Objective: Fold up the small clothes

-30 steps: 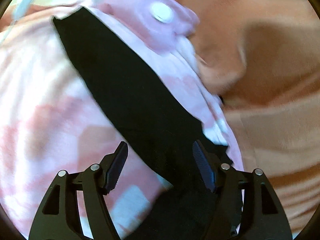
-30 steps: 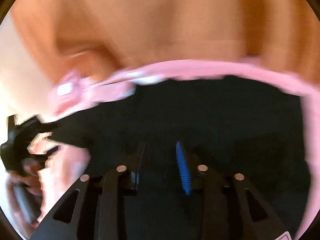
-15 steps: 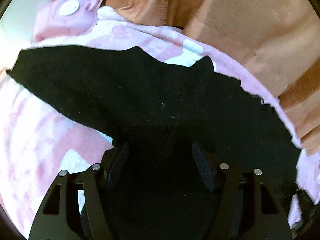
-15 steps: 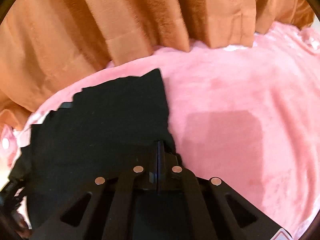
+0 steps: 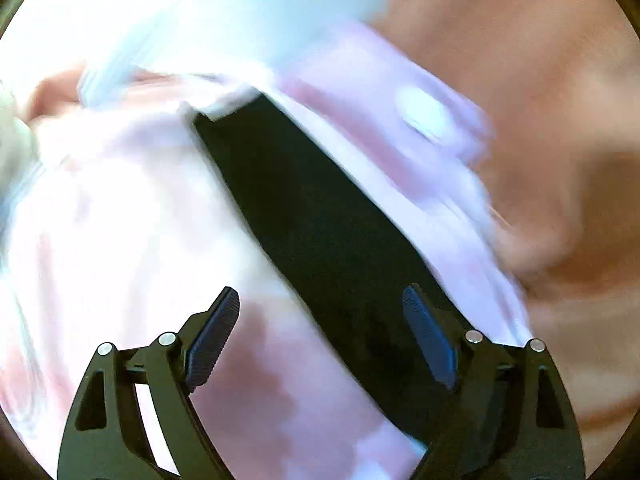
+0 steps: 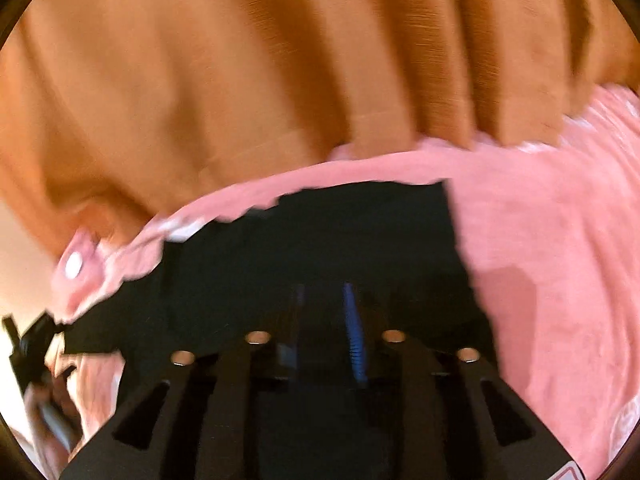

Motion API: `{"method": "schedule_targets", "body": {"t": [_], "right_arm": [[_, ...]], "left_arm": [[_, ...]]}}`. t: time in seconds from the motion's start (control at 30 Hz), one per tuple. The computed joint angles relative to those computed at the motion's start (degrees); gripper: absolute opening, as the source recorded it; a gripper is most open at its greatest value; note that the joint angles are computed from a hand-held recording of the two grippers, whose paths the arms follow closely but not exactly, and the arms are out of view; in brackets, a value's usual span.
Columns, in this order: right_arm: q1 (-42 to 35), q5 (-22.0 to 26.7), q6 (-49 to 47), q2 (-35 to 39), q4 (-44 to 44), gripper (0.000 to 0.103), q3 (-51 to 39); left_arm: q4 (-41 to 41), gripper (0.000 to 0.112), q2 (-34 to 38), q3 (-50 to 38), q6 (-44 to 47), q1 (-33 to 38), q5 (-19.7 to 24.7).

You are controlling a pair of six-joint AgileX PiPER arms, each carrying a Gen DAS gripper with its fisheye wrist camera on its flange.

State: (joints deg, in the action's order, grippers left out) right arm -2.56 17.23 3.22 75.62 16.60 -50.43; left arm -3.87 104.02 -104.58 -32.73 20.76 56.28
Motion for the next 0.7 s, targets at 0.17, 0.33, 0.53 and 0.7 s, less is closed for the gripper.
{"method": "schedule_targets", "body": {"t": [0.17, 0.33, 0.53, 0.7], "right_arm": [[5.6, 1.2, 0.8, 2.8, -1.2, 0.039, -2.0], [7.7, 0.9, 3.2, 2.0, -3.6, 0.043, -1.0], [3.3, 1.0, -4.7, 2.5, 5.1, 0.044, -1.5], [-1.9, 2.7, -10.2, 3.3, 9.6, 0.054, -2.1]], "left_arm": [[2.4, 0.077, 12.4, -15.0, 1.5, 5.5, 5.5], [-2.6, 0.003, 16.7, -25.7, 8.1, 1.8, 9.3], [-9.0, 0.003, 1.7, -17.5, 17.1, -17.3, 2.2], [-14.4, 0.025, -5.1, -2.2, 18.2, -36.9, -0.4]]}}
